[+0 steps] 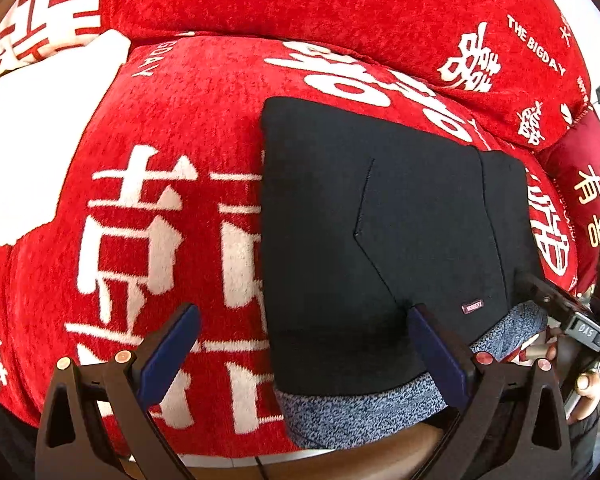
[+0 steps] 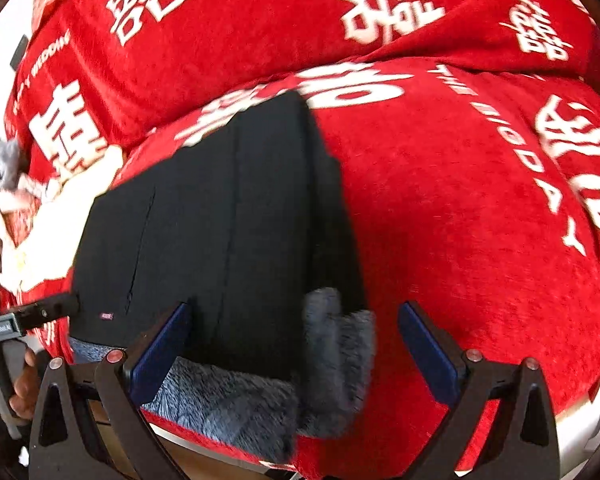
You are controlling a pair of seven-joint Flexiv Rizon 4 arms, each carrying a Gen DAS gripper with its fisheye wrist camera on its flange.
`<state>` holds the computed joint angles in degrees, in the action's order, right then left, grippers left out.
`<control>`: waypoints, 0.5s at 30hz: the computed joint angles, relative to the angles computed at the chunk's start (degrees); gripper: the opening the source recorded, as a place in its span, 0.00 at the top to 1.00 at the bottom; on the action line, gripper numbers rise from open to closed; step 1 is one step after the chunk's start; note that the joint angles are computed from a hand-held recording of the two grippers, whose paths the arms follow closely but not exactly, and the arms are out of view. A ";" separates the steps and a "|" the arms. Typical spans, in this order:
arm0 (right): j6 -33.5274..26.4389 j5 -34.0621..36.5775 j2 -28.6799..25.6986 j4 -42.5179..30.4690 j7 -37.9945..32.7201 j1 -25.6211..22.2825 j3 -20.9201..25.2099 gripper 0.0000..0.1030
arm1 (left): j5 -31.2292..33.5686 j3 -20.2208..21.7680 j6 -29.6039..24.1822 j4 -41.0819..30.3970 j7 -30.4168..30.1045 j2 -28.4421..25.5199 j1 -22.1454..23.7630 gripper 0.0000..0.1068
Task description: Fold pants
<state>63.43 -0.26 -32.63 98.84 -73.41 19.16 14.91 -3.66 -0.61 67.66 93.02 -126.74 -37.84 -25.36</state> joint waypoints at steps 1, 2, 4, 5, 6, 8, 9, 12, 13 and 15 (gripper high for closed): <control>-0.16 0.04 -0.22 -0.24 -0.48 -0.01 0.33 0.00 | 0.01 -0.19 0.32 -0.05 0.29 -0.10 0.15 0.04; -0.49 -0.03 -0.67 -0.79 -0.95 0.16 0.60 0.00 | -0.06 -0.49 0.70 -0.20 0.72 -0.34 0.33 0.04; -0.57 -1.16 -0.95 -0.83 0.11 1.46 -0.52 0.00 | -0.44 -0.98 0.69 -1.06 1.52 -1.10 0.56 0.04; -0.69 -1.36 -1.24 -1.10 0.42 1.63 -0.71 0.00 | -0.85 -1.49 0.77 -1.40 2.15 -1.53 0.86 0.04; -0.94 -0.83 -1.49 -1.51 0.37 1.23 -0.28 0.00 | -1.28 -1.98 0.84 -1.82 2.77 -2.02 1.09 0.04; -1.43 0.53 -1.81 -2.18 0.16 0.33 0.59 0.00 | -1.93 -2.57 1.03 -2.59 3.83 -2.83 1.16 0.04; -1.64 0.79 -1.93 -2.37 0.07 0.21 0.69 0.00 | -2.15 -2.79 0.98 -3.08 4.47 -3.22 1.16 0.04; -1.43 0.95 -2.03 -2.33 0.13 0.38 0.51 0.00 | -2.44 -2.62 0.29 -4.84 5.76 -4.35 0.50 0.04; -1.33 1.20 -2.13 -2.36 0.09 0.25 0.61 0.00 | -2.31 -2.07 -0.05 -5.63 5.53 -4.76 0.00 0.04; -1.33 1.92 -2.48 -2.67 -0.22 -0.17 1.07 0.00 | -2.60 -2.03 0.21 -5.75 5.44 -4.99 -0.04 0.04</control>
<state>62.10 1.66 -35.11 96.17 -73.64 18.99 15.98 -6.26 -2.64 67.87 87.27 -121.29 -42.84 -25.39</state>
